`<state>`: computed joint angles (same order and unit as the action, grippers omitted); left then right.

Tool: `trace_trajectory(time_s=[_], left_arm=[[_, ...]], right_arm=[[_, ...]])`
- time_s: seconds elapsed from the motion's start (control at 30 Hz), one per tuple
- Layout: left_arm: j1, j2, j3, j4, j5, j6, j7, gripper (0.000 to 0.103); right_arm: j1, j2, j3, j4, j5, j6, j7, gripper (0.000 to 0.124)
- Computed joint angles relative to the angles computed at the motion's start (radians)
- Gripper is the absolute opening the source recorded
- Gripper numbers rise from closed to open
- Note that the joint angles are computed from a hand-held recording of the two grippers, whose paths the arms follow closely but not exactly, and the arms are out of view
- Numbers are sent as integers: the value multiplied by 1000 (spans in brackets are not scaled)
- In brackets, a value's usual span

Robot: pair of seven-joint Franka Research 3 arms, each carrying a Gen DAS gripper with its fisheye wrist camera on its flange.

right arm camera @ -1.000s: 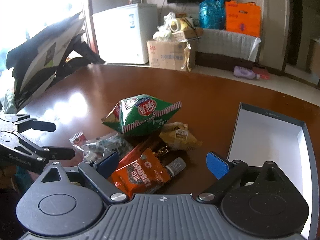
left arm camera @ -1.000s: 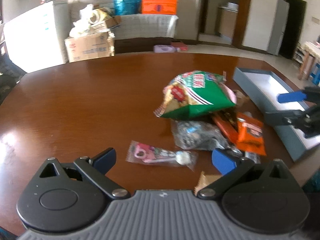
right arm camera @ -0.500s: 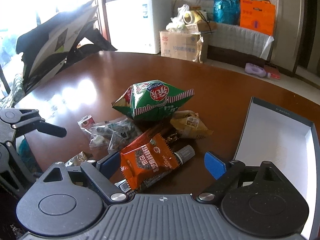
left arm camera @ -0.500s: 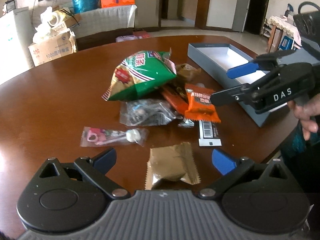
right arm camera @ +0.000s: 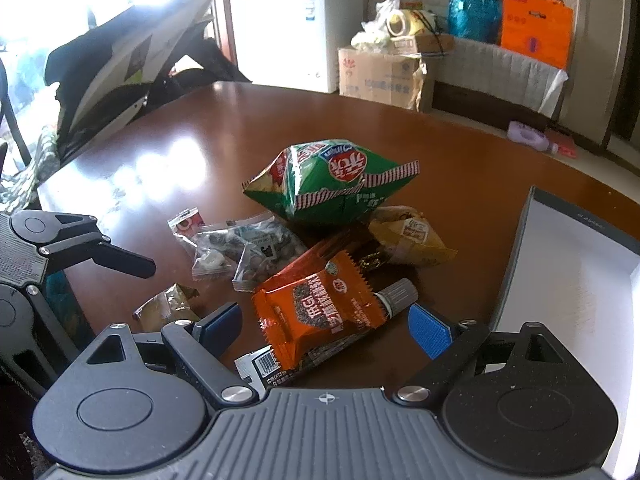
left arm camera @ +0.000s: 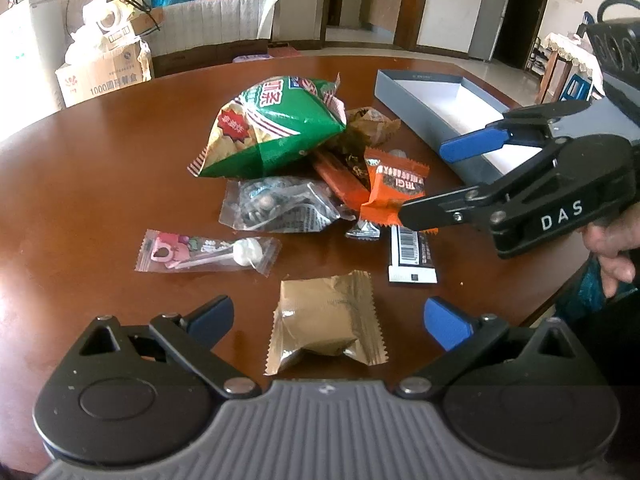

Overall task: Organize snacks
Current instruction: 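Grasp the tan pastry packet with the left tool while the right tool grasps the orange packet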

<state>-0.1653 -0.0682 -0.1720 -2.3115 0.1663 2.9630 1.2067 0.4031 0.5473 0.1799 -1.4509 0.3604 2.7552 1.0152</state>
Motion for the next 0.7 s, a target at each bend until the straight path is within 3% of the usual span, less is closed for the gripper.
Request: trace_trajectory(time_s=[0.13, 0.43, 0.57, 0.7], left_arm=[[11, 8, -6, 4, 46, 10, -50, 103], [-7, 22, 1, 7, -65, 18, 37, 102], [-3, 30, -2, 11, -55, 17, 29, 93], [3, 36, -5, 14, -25, 18, 12, 91]], right_arm=[[3, 8, 1, 9, -4, -5, -4, 91], [8, 31, 1, 31, -8, 2, -14, 91], [3, 40, 14, 36, -2, 15, -37, 89], [1, 48, 24, 37, 4, 31, -75, 88]])
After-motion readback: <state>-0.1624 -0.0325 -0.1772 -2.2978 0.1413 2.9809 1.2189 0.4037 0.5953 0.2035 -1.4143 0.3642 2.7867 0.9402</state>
